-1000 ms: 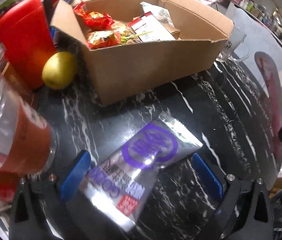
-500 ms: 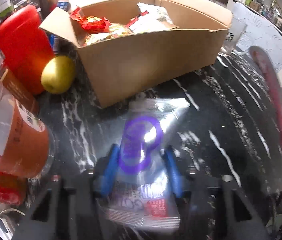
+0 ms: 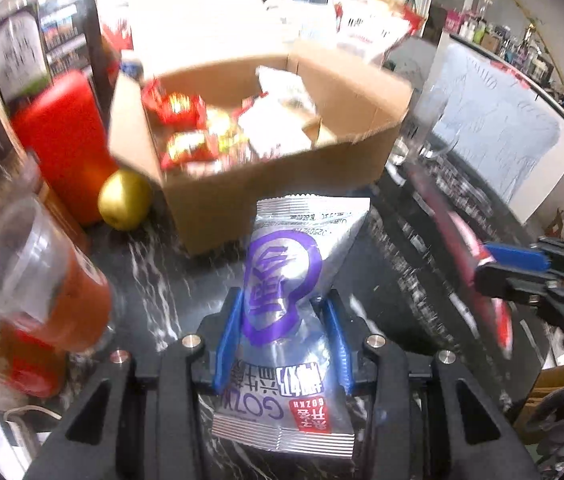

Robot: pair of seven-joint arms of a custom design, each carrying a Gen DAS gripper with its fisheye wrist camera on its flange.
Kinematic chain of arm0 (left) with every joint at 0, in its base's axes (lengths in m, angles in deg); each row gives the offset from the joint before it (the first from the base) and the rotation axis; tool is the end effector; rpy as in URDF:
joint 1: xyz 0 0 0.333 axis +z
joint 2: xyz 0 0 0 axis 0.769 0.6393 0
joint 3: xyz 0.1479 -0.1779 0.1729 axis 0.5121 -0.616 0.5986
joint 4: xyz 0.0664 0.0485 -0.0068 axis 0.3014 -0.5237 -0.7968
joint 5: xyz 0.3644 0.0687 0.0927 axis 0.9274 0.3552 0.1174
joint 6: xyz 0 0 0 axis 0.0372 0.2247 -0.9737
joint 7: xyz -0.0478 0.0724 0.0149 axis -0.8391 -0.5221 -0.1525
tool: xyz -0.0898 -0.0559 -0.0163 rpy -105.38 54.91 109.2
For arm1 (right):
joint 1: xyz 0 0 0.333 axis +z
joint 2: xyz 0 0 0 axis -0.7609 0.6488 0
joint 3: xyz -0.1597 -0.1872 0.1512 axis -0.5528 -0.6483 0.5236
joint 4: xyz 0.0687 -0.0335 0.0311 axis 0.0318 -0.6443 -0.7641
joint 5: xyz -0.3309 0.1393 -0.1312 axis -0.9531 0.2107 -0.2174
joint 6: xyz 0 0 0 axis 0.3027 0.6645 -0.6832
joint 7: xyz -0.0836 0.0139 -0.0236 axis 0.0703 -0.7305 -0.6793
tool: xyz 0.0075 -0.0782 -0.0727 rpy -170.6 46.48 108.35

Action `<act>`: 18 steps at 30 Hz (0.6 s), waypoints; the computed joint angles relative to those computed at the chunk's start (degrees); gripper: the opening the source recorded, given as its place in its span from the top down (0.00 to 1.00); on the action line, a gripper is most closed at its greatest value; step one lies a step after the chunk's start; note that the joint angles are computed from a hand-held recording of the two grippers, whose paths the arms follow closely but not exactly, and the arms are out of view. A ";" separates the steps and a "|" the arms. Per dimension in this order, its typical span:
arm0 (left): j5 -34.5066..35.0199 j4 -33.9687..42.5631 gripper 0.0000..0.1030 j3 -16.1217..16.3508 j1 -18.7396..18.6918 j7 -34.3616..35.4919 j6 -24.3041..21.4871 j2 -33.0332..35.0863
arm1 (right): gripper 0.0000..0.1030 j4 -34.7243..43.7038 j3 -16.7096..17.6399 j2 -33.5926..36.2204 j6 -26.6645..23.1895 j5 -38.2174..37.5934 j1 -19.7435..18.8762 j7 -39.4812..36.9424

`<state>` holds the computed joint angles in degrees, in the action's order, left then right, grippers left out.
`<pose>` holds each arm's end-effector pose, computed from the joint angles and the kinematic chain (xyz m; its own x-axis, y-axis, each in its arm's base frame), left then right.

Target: Organize snacks

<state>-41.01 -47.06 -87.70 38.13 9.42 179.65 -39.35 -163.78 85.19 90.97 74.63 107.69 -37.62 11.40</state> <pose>0.5917 -0.1732 0.3727 -0.1456 -0.9862 0.0794 -0.8011 0.0704 -0.5944 0.6336 0.3347 0.3866 0.5104 -0.7927 -0.3335 -0.7467 -0.2161 -0.6291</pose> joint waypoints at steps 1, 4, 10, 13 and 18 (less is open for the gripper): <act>1.20 -0.19 0.61 0.77 -0.68 -1.02 0.33 -0.70 | 0.71 -0.04 -0.02 -0.15 0.50 0.04 0.01 -0.06; 4.24 -0.18 0.61 1.89 -1.32 -3.37 0.90 -2.21 | 0.71 0.35 0.81 -0.21 1.78 0.61 -0.61 -1.03; 7.85 1.24 0.61 2.40 -0.64 -6.05 2.86 -3.65 | 0.71 4.35 0.31 0.93 1.97 -0.94 0.07 -1.93; 11.43 3.36 0.61 3.54 -1.11 -9.06 2.90 -3.32 | 0.71 7.92 -0.31 2.34 1.49 -2.60 0.83 -1.88; 12.73 8.77 0.61 4.21 -0.60 -10.45 3.62 -0.30 | 0.71 17.36 -1.72 6.63 -1.20 -5.96 2.77 -2.17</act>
